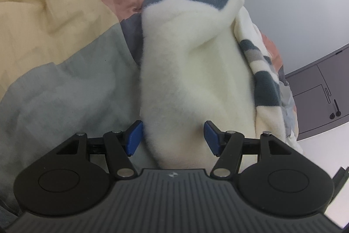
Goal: Fold large clothes
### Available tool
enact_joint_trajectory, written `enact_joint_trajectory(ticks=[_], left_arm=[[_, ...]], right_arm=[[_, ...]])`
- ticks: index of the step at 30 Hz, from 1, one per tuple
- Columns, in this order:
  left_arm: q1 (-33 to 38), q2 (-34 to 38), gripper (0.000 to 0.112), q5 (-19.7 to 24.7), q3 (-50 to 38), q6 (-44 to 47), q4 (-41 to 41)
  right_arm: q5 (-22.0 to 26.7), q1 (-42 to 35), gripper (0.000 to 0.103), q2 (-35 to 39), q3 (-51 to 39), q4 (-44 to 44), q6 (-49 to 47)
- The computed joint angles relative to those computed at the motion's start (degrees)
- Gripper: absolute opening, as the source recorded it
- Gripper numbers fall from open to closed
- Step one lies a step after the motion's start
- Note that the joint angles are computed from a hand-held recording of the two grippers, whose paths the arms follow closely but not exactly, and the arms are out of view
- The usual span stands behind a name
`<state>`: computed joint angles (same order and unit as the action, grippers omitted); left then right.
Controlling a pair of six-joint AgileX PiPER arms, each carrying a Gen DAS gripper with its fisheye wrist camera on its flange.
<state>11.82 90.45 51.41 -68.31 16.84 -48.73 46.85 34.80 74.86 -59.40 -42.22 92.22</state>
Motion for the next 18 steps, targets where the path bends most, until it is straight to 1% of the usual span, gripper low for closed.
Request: enact_joint_trajectory(ticks=[1, 3, 4, 6, 7, 8, 9, 10, 13, 15, 17, 18], left_arm=[[0.13, 0.34, 0.067, 0.23, -0.05, -0.06, -0.39], [0.59, 1.2, 0.067, 1.18, 0.08, 0.36, -2.11], [0.63, 1.52, 0.068, 1.48, 0.1, 0.42, -2.43], [0.32, 1.79, 0.068, 1.39, -0.13, 0.19, -2.08], [0.13, 1.72, 0.069, 1.22, -0.12, 0.35, -1.95], [0.0, 1.59, 0.07, 1.11, 0.01, 0.56, -1.89], [-0.22, 1.58, 0.071, 0.99, -0.02, 0.63, -1.77], [-0.47, 1.59, 0.072, 0.79, 0.03, 0.69, -1.76], [-0.64, 1.96, 0.072, 0.74, 0.04, 1.59, -2.82], [0.4, 2.61, 0.072, 1.82, 0.66, 4.26, -6.99], [1.28, 3.18, 0.072, 3.01, 1.21, 6.85, -11.16], [2.43, 3.44, 0.072, 4.61, 1.72, 9.19, -14.44]], right_arm=[[0.88, 0.53, 0.045, -0.68, 0.03, 0.32, 0.93], [1.56, 2.08, 0.059, -2.67, 0.88, 1.3, 2.75], [-0.1, 2.23, 0.059, -4.33, 2.18, 2.2, 3.27], [-5.45, 1.59, 0.061, -7.65, 5.12, 5.15, 3.78], [-7.68, 1.46, 0.067, -8.9, 6.44, 6.54, 4.38], [-9.27, 1.23, 0.071, -9.54, 7.27, 7.76, 4.65], [-10.79, 1.39, 0.074, -10.16, 8.24, 8.73, 5.45], [-12.3, 1.45, 0.074, -10.48, 9.0, 9.82, 5.73], [-18.14, 0.79, 0.074, -9.85, 10.49, 16.19, 1.73], [-21.63, 0.49, 0.074, -7.87, 10.2, 20.65, -3.62], [-21.41, 1.13, 0.076, -5.48, 8.35, 20.29, -4.18], [-23.28, 0.27, 0.078, -4.56, 8.41, 21.51, -4.77]])
